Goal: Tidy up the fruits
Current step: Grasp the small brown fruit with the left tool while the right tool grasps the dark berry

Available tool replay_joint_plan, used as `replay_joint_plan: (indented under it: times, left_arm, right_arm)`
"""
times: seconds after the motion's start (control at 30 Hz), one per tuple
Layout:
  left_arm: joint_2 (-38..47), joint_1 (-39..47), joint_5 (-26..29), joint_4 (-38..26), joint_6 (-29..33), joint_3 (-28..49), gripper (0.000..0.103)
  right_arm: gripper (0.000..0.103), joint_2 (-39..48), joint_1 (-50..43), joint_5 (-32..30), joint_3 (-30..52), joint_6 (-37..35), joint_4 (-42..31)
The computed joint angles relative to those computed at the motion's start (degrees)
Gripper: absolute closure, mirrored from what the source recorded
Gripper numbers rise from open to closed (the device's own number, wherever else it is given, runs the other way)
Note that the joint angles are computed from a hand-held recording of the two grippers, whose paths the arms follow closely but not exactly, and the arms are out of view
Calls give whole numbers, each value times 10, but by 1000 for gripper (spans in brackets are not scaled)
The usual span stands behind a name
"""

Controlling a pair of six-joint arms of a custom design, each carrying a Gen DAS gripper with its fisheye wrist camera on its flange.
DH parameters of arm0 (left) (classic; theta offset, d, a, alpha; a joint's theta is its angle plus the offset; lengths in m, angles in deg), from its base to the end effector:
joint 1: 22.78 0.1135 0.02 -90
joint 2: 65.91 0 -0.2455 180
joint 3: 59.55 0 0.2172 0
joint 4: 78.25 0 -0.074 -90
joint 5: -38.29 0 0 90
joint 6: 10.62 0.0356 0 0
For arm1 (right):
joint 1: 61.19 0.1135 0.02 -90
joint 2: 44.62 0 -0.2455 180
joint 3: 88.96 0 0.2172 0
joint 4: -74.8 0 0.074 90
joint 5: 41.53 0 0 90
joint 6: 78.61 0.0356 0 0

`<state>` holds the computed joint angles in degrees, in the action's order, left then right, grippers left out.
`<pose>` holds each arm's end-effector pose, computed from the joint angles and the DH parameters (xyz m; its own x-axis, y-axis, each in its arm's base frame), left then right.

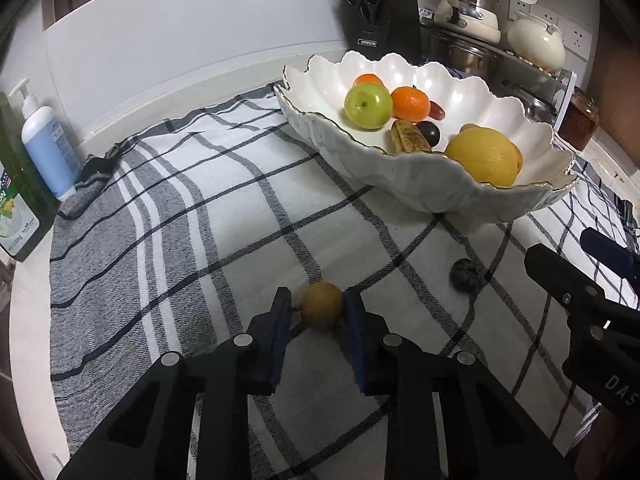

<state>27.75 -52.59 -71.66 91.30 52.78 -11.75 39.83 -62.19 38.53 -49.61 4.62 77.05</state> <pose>0.2200 -0.1120 0.1132 -0.7812 -0.0375 -0.6231 -0.0523 0.9986 0.0055 0.2296 0.0021 0.1298 -0.6623 -0.1046 -0.7419 -0.1887 0.9816 0.0301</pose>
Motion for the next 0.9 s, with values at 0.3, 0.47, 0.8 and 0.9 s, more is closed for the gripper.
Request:
replay_joint_plan:
  times: [0.3,0.47,0.8,0.9]
  left_arm:
    - [-64,7,-9,-20,-7,-37,76]
    - [-98,19,-14,-28,-10,-59,76]
    - [-129,40,-3,-16,-10,-95,76]
    - [-125,50,6,-6,-7,-101,76]
  right_arm:
    - [21,-16,23,2,-8,1,-5]
    - [24,-3,54,10,-4,6,0]
    - [51,69,87,4,37,16,-10]
    - [54,71,99,11,39,16,-9]
